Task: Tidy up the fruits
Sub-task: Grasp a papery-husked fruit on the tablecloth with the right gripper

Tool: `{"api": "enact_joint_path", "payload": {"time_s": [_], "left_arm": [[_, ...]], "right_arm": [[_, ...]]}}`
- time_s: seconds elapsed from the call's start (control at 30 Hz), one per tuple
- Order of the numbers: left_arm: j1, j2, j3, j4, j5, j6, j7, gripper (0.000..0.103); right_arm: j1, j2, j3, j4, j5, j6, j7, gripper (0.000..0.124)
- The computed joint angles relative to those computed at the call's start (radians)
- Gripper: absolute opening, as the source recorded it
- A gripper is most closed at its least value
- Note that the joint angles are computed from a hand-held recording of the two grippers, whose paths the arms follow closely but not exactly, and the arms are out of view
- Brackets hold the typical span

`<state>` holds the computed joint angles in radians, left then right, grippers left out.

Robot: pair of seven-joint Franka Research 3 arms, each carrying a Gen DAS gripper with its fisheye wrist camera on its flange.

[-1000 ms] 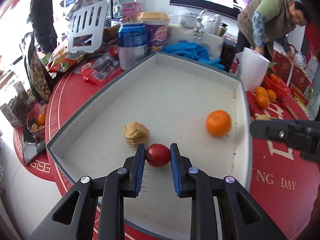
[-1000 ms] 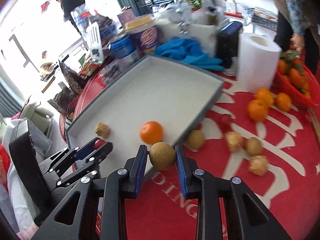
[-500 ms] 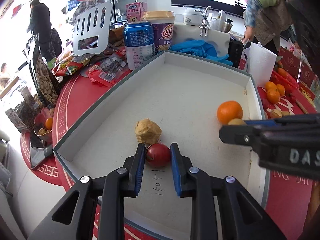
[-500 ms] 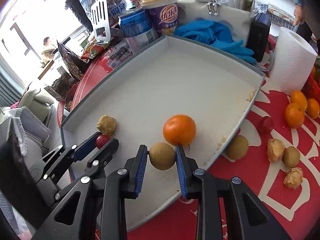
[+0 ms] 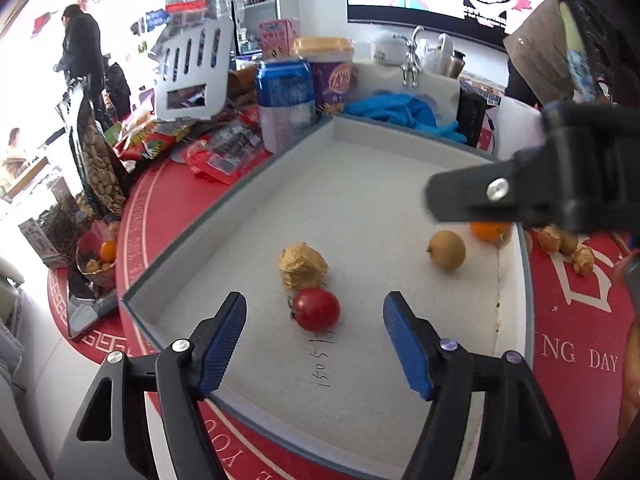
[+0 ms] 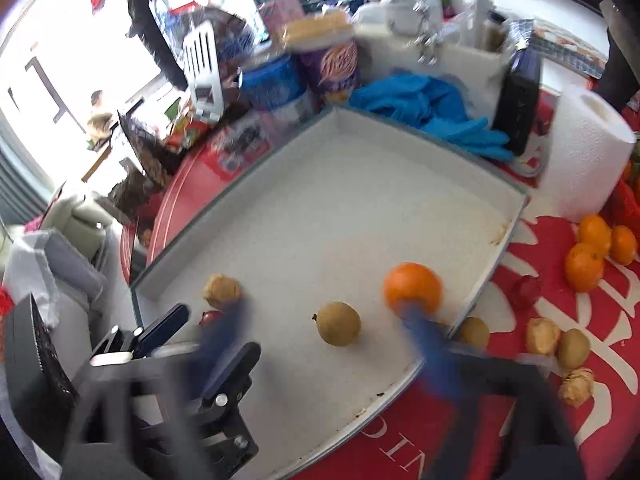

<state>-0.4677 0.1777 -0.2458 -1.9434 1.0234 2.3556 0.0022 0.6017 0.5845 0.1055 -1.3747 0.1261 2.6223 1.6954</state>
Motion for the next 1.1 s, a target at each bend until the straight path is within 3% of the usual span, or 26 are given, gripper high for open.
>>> {"api": "enact_joint_path", "payload": {"time_s": [0.3,0.47,0.73,0.83,0.9,1.0,1.1], "left_arm": [[0.004,-0.012,-0.012,0.016,-0.023,0.035,0.047,0.078],[-0.023,0.025,-0.018,0.081,-0.021,0.06,0.123,0.078],[-0.075,0.13,-0.023,0.207,-0.134,0.159,0.331,0.078],[-0.108,0.182,-0.014,0.269,-0.18,0.152,0.395,0.078],[-0.147,0.221,0.006,0.327,-0.169,0.103,0.405,0.078],[-0.149,0.254,0.012,0.362,-0.252,0.105,0.422,0.078],[-0.181,0.264,0.039,0.375,-0.237,0.079,0.406,0.078]], "right_arm": [[-0.04,-0.139,-0.037,-0.205,0.014,0.085,0.084,0.103],[-0.067,-0.211,-0.066,-0.324,-0.039,0.076,0.149,0.103],[-0.069,-0.3,-0.137,-0.49,-0.286,0.044,0.35,0.103],[-0.083,-0.327,-0.144,-0.547,-0.378,0.038,0.413,0.103],[-0.082,-0.341,-0.154,-0.573,-0.468,0.045,0.472,0.103],[-0.105,-0.357,-0.141,-0.612,-0.515,0.096,0.5,0.103],[-0.098,-0.366,-0.159,-0.648,-0.617,0.167,0.591,0.103]]}}
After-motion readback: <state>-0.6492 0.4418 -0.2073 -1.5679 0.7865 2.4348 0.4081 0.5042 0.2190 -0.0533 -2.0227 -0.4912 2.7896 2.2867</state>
